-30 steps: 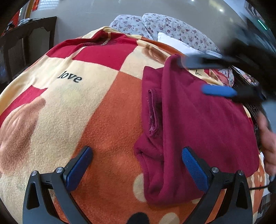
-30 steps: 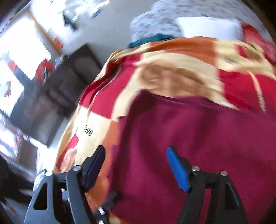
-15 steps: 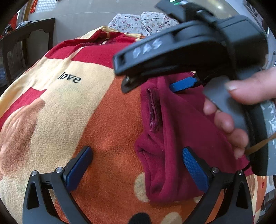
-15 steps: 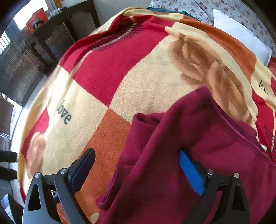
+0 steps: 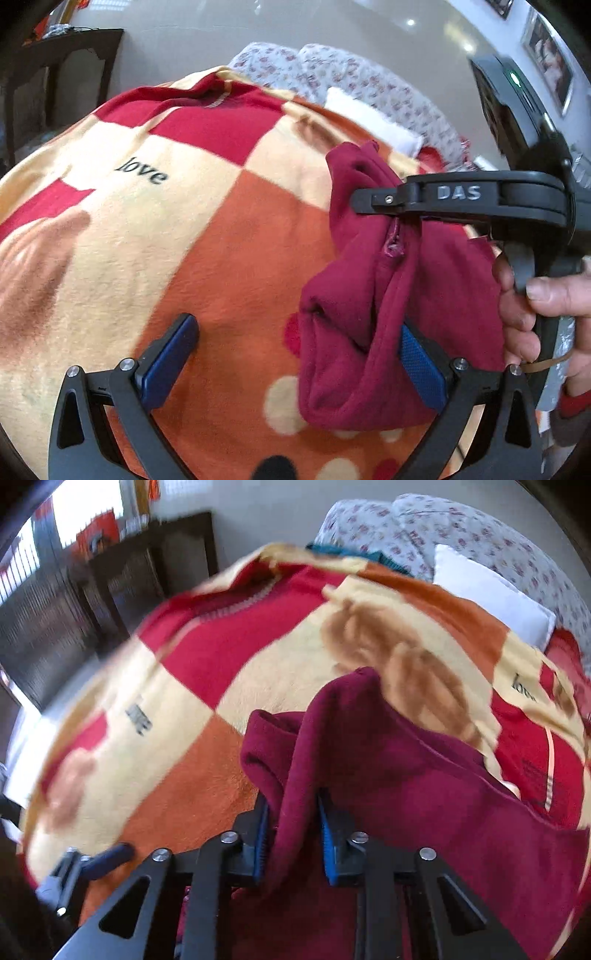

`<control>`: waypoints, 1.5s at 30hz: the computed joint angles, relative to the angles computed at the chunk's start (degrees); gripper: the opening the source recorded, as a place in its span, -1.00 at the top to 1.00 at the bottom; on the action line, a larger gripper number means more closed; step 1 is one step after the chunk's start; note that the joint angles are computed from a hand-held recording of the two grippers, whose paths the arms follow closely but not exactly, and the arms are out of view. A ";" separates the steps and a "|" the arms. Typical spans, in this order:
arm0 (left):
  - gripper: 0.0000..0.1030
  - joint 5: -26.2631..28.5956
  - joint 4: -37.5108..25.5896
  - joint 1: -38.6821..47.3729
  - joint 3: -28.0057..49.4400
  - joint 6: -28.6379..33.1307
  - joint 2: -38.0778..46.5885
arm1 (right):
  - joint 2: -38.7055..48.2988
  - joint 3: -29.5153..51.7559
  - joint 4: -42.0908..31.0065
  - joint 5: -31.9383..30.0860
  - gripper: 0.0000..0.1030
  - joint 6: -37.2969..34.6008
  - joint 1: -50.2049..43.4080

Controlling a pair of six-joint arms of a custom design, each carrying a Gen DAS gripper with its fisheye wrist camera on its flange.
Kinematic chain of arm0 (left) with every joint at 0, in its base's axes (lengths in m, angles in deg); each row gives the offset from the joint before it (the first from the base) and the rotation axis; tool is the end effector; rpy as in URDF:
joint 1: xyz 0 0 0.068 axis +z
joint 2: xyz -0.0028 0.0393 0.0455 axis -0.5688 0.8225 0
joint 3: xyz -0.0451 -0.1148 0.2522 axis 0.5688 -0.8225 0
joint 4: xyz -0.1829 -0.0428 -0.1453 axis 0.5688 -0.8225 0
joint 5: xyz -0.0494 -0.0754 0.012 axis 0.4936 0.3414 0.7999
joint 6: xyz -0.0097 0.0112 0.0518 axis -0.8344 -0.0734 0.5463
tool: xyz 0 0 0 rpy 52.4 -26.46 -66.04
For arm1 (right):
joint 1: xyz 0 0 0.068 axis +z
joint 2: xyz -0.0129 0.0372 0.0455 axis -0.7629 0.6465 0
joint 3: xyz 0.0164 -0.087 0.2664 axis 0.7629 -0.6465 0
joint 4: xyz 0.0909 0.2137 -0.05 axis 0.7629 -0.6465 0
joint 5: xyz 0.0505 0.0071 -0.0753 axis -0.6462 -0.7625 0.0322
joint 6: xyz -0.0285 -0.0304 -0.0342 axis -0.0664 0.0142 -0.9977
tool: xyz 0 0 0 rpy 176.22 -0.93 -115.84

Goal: Fold small clothes

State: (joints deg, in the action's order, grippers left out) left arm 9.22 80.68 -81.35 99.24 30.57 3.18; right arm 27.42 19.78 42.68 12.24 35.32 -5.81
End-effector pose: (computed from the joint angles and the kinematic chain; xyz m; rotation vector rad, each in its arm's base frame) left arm 0.1287 -0.1228 0.1427 -0.1004 2.2993 -0.5480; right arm 0.2676 0.2500 0.2052 -0.4543 2.5221 0.2423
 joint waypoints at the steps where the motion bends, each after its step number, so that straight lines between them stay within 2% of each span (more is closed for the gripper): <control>1: -1.00 -1.35 0.11 -1.25 0.14 0.04 0.13 | -2.10 -2.39 1.93 -1.77 0.52 0.43 -1.04; 6: -1.00 -10.80 -1.42 -8.66 2.10 2.03 0.23 | -6.19 -7.90 9.01 -8.31 0.53 2.67 -3.55; 9: -0.98 -9.86 -2.05 -10.15 3.64 4.47 0.79 | -10.50 -12.24 11.03 -10.11 0.55 3.28 -4.52; 11: -0.65 -6.56 -1.91 -9.89 5.05 5.69 1.52 | -13.15 -13.57 10.42 -10.50 0.56 2.68 -5.43; 12: -0.28 -5.21 -3.79 -10.67 6.49 5.32 1.41 | -14.91 -14.52 10.17 -10.76 0.57 2.43 -5.79; 13: -0.05 -4.16 -5.32 -11.42 7.98 5.34 1.65 | -17.31 -15.61 9.33 -10.63 0.57 2.01 -6.14; 15: 0.08 -4.57 -8.20 -14.91 11.50 6.06 2.43 | -20.55 -16.33 7.04 -10.34 0.58 0.78 -6.87; 18: 0.21 -9.39 -13.85 -21.59 19.71 8.24 6.22 | -26.52 -16.67 1.42 -9.57 0.60 -2.33 -9.17; 22: 0.21 -12.30 -17.58 -28.06 32.70 11.49 15.08 | -33.68 -17.26 -6.18 -7.46 0.63 -7.63 -14.04; 25: 0.21 -10.37 -16.81 -29.26 41.16 13.52 24.06 | -38.31 -19.44 -9.79 -7.29 0.64 -12.32 -21.42; 28: 0.21 -8.70 -18.21 -30.29 48.32 12.71 32.43 | -40.11 -24.65 -8.19 -1.42 0.65 -17.43 -27.08; 30: 0.21 -6.80 -21.26 -31.11 51.74 12.06 35.32 | -39.51 -28.80 -5.42 -2.49 0.65 -19.28 -32.27; 31: 0.21 -6.67 -21.83 -31.82 51.83 12.42 35.19 | -39.04 -30.66 -4.21 -3.67 0.65 -20.43 -34.69; 33: 0.16 -7.94 -22.94 -33.67 49.92 13.32 32.50 | -41.22 -34.34 -1.66 -11.19 0.60 -21.90 -41.79; 34: 0.04 -9.28 -23.01 -34.46 47.89 13.10 30.13 | -43.22 -35.28 -1.66 -15.94 0.41 -22.17 -46.13; 35: -0.05 -10.25 -22.34 -34.72 45.36 13.05 27.55 | -45.28 -35.90 -2.32 -20.04 0.38 -22.06 -50.23; 36: -0.27 -11.72 -21.34 -34.75 42.05 12.92 24.18 | -47.52 -36.21 -3.87 -26.54 0.33 -22.34 -56.63; 37: -0.39 -13.44 -20.67 -34.89 39.59 12.32 21.90 | -48.23 -36.42 -4.51 -30.86 0.21 -22.63 -60.15; 38: -0.41 -15.79 -20.64 -35.00 37.60 11.33 19.89 | -49.05 -36.64 -5.56 -37.28 0.14 -23.12 -65.16; 39: -0.41 -18.10 -21.21 -34.47 36.66 10.30 18.82 | -49.68 -37.34 -5.60 -43.30 -0.06 -23.23 -69.54; 40: -0.41 -18.82 -21.47 -33.73 36.07 9.61 18.31 | -50.07 -37.77 -4.98 -46.05 -0.22 -22.70 -71.05; 42: -0.41 -18.05 -23.46 -32.68 36.26 6.30 18.79 | -50.56 -38.97 -2.37 -45.25 -0.27 -20.00 -68.89; 45: -0.41 -13.54 -20.82 -30.02 35.79 6.24 22.17 | -48.52 -39.31 2.04 -38.71 -0.27 -15.93 -59.41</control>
